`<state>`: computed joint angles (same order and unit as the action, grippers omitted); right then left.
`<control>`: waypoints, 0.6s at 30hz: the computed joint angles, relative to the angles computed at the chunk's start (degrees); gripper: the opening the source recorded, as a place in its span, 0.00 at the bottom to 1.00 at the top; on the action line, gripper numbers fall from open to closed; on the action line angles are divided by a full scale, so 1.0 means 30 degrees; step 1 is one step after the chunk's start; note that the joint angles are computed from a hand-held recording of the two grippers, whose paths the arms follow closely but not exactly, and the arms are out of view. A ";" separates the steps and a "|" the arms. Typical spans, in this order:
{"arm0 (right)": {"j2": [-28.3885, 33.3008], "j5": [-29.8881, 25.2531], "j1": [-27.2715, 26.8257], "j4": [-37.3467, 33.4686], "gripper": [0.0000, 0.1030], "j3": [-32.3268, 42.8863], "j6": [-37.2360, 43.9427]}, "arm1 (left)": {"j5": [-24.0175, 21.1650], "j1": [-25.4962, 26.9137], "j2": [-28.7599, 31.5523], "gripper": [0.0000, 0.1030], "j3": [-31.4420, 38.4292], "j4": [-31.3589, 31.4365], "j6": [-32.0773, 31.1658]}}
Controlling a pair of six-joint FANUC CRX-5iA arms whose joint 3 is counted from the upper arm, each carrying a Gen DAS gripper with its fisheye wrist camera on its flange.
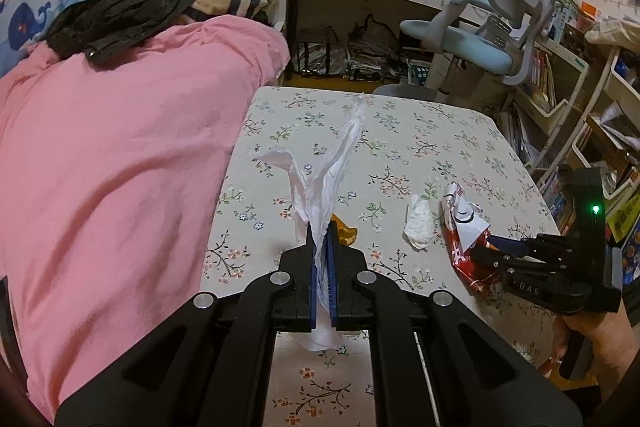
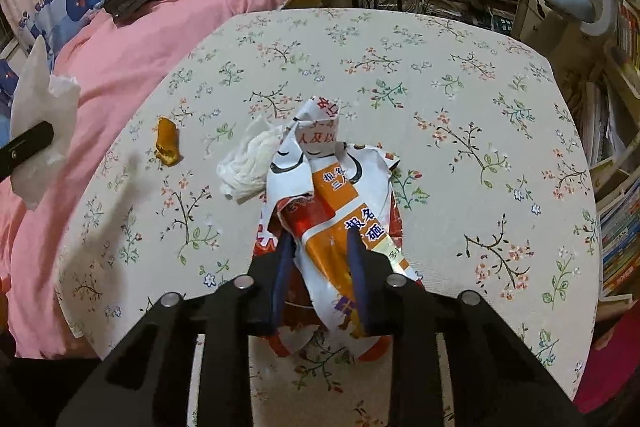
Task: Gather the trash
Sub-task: 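Grasp the red-and-white snack wrapper with the right tool, then carry the tissue and wrapper with both tools over the yellow bucket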
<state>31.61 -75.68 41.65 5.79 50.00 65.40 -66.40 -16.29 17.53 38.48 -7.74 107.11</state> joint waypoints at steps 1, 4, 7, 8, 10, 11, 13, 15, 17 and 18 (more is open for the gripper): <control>-0.0105 0.0126 0.0005 0.0014 0.24 -0.0156 -0.0091 | -0.0008 -0.0078 0.0001 0.04 0.0033 -0.0103 -0.0067; -0.0510 0.0584 -0.0089 -0.0154 0.14 -0.0634 -0.0486 | -0.0010 -0.0246 -0.0009 0.04 0.0080 -0.0286 -0.0144; -0.0927 0.1076 -0.0234 -0.0479 0.10 -0.1098 -0.0827 | 0.0018 -0.0328 -0.0009 0.04 0.0132 -0.0298 -0.0235; -0.1018 0.1214 -0.0261 -0.0560 0.09 -0.1199 -0.0934 | 0.0026 -0.0341 -0.0002 0.04 0.0147 -0.0293 -0.0257; -0.1462 0.1726 -0.0372 -0.0937 0.08 -0.1679 -0.1223 | 0.0188 -0.0318 -0.0087 0.04 0.0014 -0.0125 -0.0335; -0.1552 0.1896 -0.0383 -0.1029 0.08 -0.1766 -0.1339 | 0.0309 -0.0285 -0.0139 0.04 -0.0069 -0.0004 -0.0384; -0.2097 0.2566 -0.0400 -0.1283 0.07 -0.2363 -0.1618 | 0.1054 -0.0104 -0.0517 0.04 -0.0733 0.0655 -0.0552; -0.2611 0.3208 -0.0348 -0.1406 0.07 -0.2933 -0.1759 | 0.1707 0.0038 -0.0812 0.04 -0.1295 0.1263 -0.0667; -0.3128 0.3787 -0.0221 -0.1358 0.07 -0.3523 -0.1855 | 0.2378 0.0134 -0.1206 0.04 -0.1964 0.1661 -0.0738; -0.3395 0.4090 -0.0152 -0.1371 0.06 -0.3816 -0.1886 | 0.2530 0.0115 -0.1340 0.04 -0.2153 0.1644 -0.0709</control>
<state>21.42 -63.41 41.20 1.68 38.56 59.74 -58.81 -15.94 13.51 32.02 -2.81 104.98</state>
